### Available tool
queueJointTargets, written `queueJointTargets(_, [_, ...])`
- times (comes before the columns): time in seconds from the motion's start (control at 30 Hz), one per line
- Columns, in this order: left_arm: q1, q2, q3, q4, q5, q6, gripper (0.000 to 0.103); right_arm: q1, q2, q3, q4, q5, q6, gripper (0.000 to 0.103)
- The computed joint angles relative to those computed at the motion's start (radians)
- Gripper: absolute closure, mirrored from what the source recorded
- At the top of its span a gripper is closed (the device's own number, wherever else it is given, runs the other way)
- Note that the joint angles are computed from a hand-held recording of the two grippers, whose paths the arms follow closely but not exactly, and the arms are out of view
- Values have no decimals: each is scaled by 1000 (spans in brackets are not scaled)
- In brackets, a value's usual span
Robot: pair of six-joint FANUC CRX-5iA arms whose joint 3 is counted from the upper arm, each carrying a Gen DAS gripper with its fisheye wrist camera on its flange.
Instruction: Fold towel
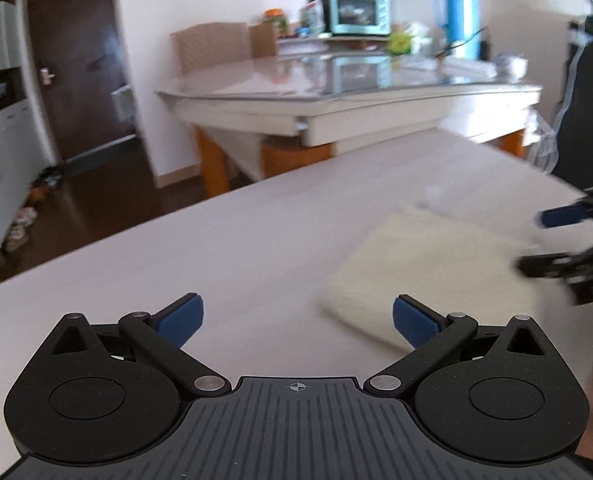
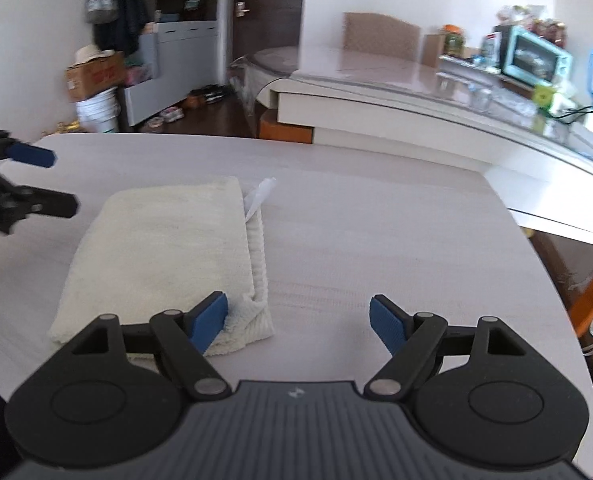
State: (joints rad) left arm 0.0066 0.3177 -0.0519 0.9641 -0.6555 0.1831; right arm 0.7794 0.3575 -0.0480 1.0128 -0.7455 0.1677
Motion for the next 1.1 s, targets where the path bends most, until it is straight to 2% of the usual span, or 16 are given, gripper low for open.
queueJointTargets(0.13, [4,-26,-37,-5,-51,-30,0,32,21,24,12,-36,-32,23])
queueJointTargets(0.3, [-3,-55,-84,-69,22,-41,0,51,27,25,27,-15,-24,21])
queueJointTargets(0.37, [6,-52,-89,-53,5,-30,0,52,28,21,42,-23,-37,17])
queueJointTargets(0.47, [11,-56,-103,-21,1,-36,0,53,21,7,62,-19,-55,17])
queueJointTargets(0.57, [8,-69,-130,27,38,-52,0,52,1,-26,127,-24,-116,17])
queueJointTargets(0.73, [13,-63,-119,-10,46,-3,0,54,3,-27,119,-62,-125,17])
queueJointTargets(0.93, [13,-71,-136,36,48,-8,0,56,10,-27,131,-71,-136,16])
queueJointTargets(1.03, [9,-81,-152,63,83,-11,0,55,9,-34,143,-68,-155,16])
queueJointTargets(1.1, [9,-79,-144,21,100,18,0,57,8,-39,152,-70,-169,16])
